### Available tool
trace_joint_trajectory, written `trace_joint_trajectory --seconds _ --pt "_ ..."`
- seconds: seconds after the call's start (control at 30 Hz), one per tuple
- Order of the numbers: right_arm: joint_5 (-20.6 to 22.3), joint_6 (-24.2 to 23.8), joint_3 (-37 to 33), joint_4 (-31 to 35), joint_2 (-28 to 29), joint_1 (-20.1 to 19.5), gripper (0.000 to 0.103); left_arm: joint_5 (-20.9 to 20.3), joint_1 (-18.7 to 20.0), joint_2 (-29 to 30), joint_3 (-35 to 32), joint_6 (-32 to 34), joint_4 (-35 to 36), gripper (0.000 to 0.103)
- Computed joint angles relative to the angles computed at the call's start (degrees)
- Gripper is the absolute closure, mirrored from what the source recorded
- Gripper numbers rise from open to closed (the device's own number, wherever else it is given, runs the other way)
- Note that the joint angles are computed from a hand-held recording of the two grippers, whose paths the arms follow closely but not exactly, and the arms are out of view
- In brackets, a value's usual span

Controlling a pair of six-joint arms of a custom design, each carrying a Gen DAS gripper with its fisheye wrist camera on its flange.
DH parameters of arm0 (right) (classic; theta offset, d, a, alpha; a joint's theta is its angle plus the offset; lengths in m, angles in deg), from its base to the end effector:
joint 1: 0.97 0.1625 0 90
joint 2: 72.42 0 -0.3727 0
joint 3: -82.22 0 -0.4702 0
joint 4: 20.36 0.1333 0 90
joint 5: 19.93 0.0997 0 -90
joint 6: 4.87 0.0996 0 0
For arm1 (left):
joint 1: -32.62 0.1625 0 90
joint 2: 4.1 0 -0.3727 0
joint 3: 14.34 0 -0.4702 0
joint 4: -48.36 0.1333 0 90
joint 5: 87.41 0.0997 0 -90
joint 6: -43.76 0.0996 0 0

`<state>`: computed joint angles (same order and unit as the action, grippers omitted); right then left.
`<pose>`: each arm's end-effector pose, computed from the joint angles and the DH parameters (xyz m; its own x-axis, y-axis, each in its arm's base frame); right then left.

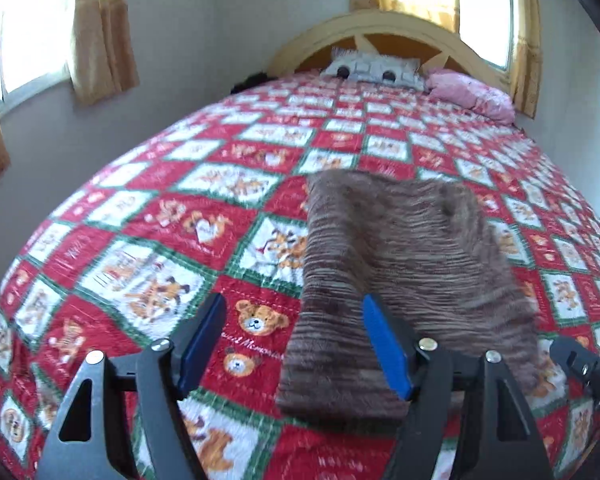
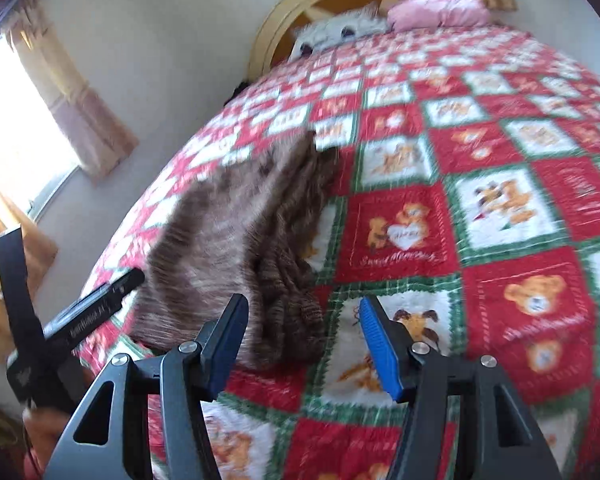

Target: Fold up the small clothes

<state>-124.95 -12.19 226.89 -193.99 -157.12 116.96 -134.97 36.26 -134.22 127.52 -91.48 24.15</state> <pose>0.2822 -0.3028 0.0784 -0.8400 -0.4607 0.2866 -0.5405 0.7567 -0.3678 -0.1569 -0.2109 0.2386 -0.5854 -0.5623 -0.5841 0.2770 0.5383 -0.7959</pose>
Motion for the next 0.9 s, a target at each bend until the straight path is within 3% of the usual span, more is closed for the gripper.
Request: trace_joint_trajectory --seconds 0.03,0.07,0.1,0.23,0.33,0.53,0.73,0.9 --pt "-0.6 0.4 0.3 -0.2 -0.8 0.9 0.044 -0.5 -1.3 1.9 -0.7 -1.2 1.0 0.016" --pt "-1.6 1.0 0.7 -0.9 -1.8 2.6 0.044 -1.3 -2.3 3.4 -1.2 -2.3 1.9 0.004" --pt "-2.5 1.3 0.8 -1.5 -2.5 3.9 0.042 -2.1 -3.6 5.9 -2.0 -4.1 3.3 0.000" --pt "-7.6 0.5 2.3 -9.8 -3.6 10.2 0.028 -4.4 -7.9 13.4 -4.6 -7.5 8.4 0.000" --pt "-14.1 -2.3 2.9 -17.1 -2.3 15.5 0.027 -5.4 -9.8 16.6 -5.8 -7.7 9.8 0.000" --pt "-21.5 -0.4 5.1 -19.8 -5.2 21.6 0.027 -7.7 -13.5 17.6 -6.9 -8.0 9.8 0.000" --pt "-24.5 -1.6 6.2 -22.1 -7.3 26.4 0.027 -8.3 -16.7 17.7 -6.9 -8.8 9.1 0.000" --pt "-25.1 -2.1 6.1 -23.3 -7.9 28.0 0.026 -7.6 -17.6 19.0 -7.5 -7.7 8.7 0.000"
